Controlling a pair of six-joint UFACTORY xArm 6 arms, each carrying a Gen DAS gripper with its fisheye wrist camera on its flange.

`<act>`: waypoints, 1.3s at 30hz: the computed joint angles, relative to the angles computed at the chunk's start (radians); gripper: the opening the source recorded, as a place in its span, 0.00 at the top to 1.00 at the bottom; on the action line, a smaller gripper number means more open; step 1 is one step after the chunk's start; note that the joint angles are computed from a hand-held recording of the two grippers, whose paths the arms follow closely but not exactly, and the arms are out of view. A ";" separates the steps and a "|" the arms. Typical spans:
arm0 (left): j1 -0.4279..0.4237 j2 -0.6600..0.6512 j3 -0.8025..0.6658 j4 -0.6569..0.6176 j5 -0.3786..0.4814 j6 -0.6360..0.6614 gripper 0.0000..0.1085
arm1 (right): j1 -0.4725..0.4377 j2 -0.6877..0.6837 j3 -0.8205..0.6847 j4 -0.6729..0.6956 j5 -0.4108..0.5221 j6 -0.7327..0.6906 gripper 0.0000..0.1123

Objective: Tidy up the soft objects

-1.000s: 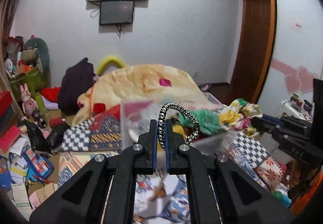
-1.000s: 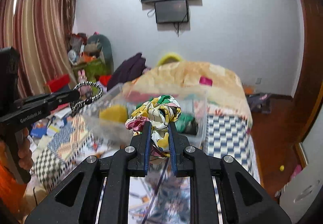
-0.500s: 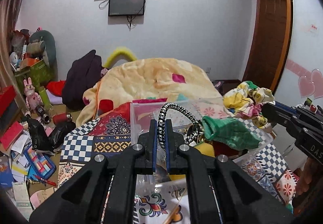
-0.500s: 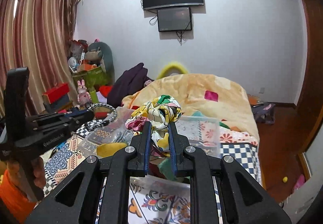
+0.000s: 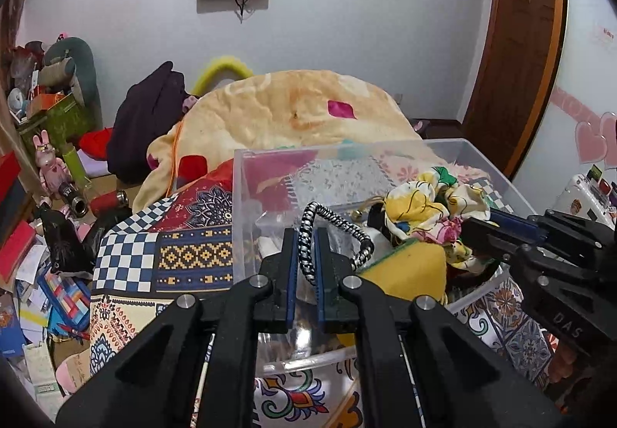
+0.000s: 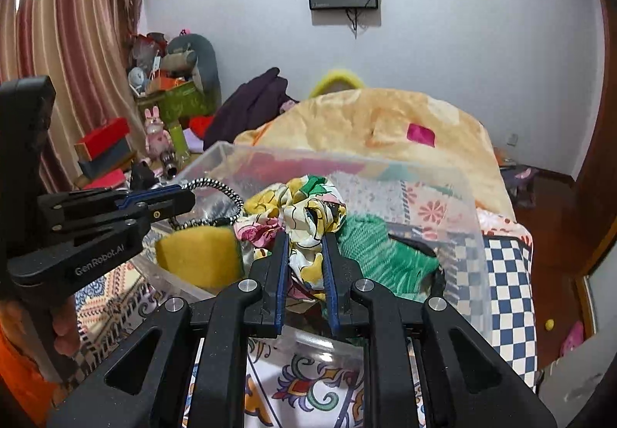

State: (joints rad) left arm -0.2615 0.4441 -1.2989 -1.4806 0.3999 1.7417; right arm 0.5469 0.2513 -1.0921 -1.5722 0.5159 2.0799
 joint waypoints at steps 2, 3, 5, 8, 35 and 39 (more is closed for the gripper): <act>-0.002 -0.004 0.007 0.014 -0.002 -0.010 0.94 | 0.002 -0.002 0.001 0.020 0.003 -0.020 0.85; -0.002 -0.007 0.010 0.014 -0.003 -0.010 0.93 | 0.003 -0.001 -0.001 0.030 0.007 -0.030 0.82; 0.003 -0.018 0.021 0.022 0.007 -0.018 0.91 | 0.008 -0.008 0.003 0.047 0.018 -0.048 0.76; 0.012 -0.049 0.048 0.006 0.023 0.002 0.87 | 0.017 -0.020 0.010 0.063 0.040 -0.061 0.65; 0.184 -0.709 0.527 -0.266 0.375 0.269 0.31 | 0.373 -0.422 0.236 -0.056 0.548 0.061 0.34; 0.205 -0.771 0.573 -0.270 0.400 0.277 0.21 | 0.412 -0.420 0.228 -0.060 0.610 0.055 0.25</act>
